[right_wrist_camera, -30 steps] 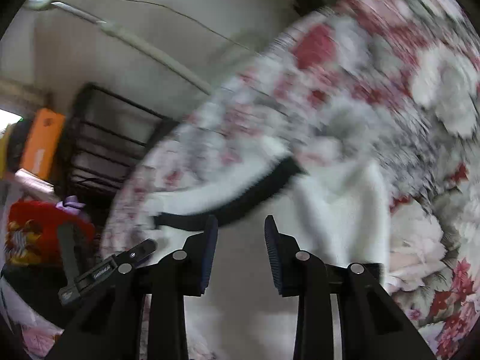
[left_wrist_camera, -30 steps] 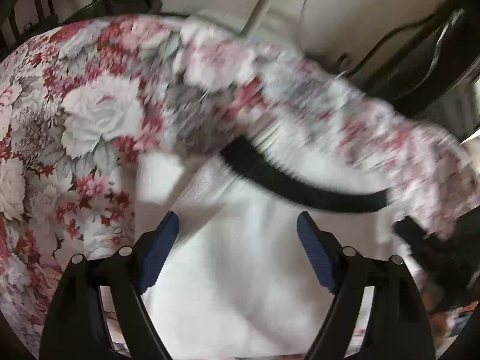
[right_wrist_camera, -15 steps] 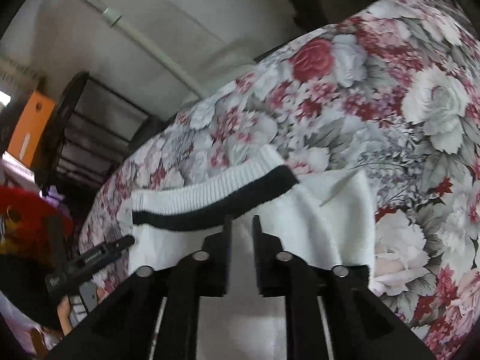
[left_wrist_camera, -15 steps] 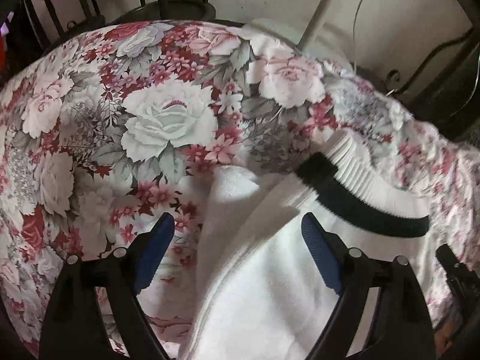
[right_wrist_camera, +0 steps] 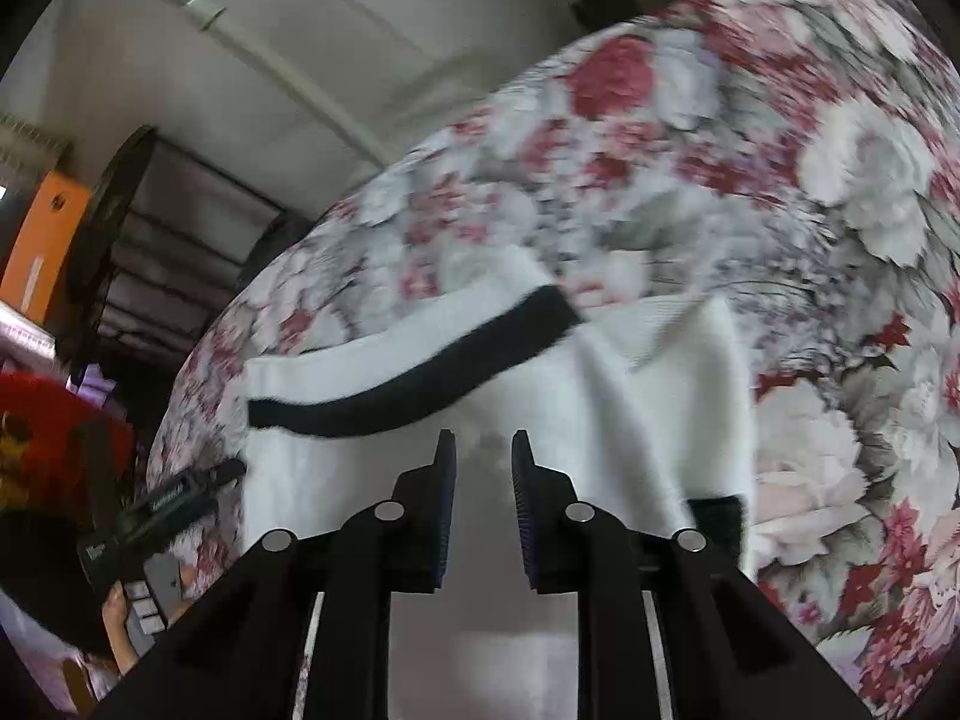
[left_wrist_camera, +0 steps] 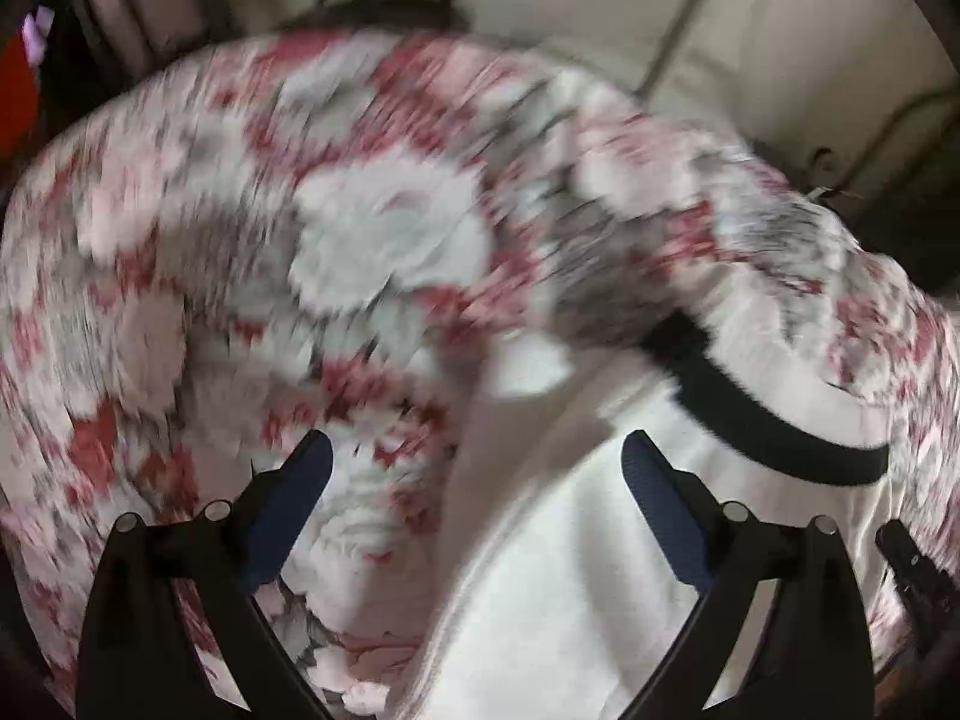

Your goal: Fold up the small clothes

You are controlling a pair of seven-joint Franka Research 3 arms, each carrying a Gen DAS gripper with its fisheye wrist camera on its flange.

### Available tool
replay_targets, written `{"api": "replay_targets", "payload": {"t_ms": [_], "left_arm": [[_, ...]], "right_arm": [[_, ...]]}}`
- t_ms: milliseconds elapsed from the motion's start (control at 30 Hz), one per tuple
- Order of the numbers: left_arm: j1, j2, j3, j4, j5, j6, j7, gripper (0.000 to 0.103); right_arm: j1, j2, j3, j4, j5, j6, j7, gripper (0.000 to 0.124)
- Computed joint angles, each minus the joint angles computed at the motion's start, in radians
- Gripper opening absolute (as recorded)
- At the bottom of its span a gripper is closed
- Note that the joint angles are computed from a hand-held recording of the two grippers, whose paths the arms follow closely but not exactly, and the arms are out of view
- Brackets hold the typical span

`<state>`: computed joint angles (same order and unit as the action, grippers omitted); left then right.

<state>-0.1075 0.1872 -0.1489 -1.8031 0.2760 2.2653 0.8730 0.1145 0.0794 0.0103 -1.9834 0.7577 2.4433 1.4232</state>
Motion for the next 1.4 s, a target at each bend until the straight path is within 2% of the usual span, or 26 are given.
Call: {"api": "replay_targets", "payload": {"t_ms": [67, 233, 467, 633, 1167, 1333, 1400], "left_arm": [[-0.023, 0.004, 0.001, 0.009, 0.091, 0.006, 0.002, 0.095], [-0.072, 0.045, -0.001, 0.037, 0.224, -0.032, -0.013, 0.095], [-0.074, 0.013, 0.004, -0.009, 0.27, -0.008, -0.029, 0.095], [-0.092, 0.017, 0.0, -0.005, 0.322, -0.049, -0.053, 0.095], [-0.102, 0.015, -0.005, 0.003, 0.36, -0.064, -0.044, 0.095], [-0.106, 0.065, -0.003, 0.038, 0.335, -0.185, -0.009, 0.095], [-0.101, 0.066, -0.001, 0.027, 0.322, -0.175, -0.01, 0.096]], "right_arm": [[0.009, -0.004, 0.005, 0.0, -0.029, 0.003, -0.009, 0.031], [0.014, -0.013, 0.004, -0.009, -0.065, -0.016, -0.018, 0.032], [0.021, -0.009, 0.006, -0.009, -0.062, -0.001, -0.017, 0.038], [0.026, -0.019, 0.009, -0.014, -0.067, -0.016, -0.036, 0.039], [0.046, -0.063, 0.011, -0.032, -0.089, -0.074, -0.085, 0.041], [0.056, -0.077, 0.011, -0.06, -0.112, -0.091, -0.103, 0.045], [0.06, -0.057, 0.013, -0.06, -0.169, -0.127, -0.083, 0.049]]}}
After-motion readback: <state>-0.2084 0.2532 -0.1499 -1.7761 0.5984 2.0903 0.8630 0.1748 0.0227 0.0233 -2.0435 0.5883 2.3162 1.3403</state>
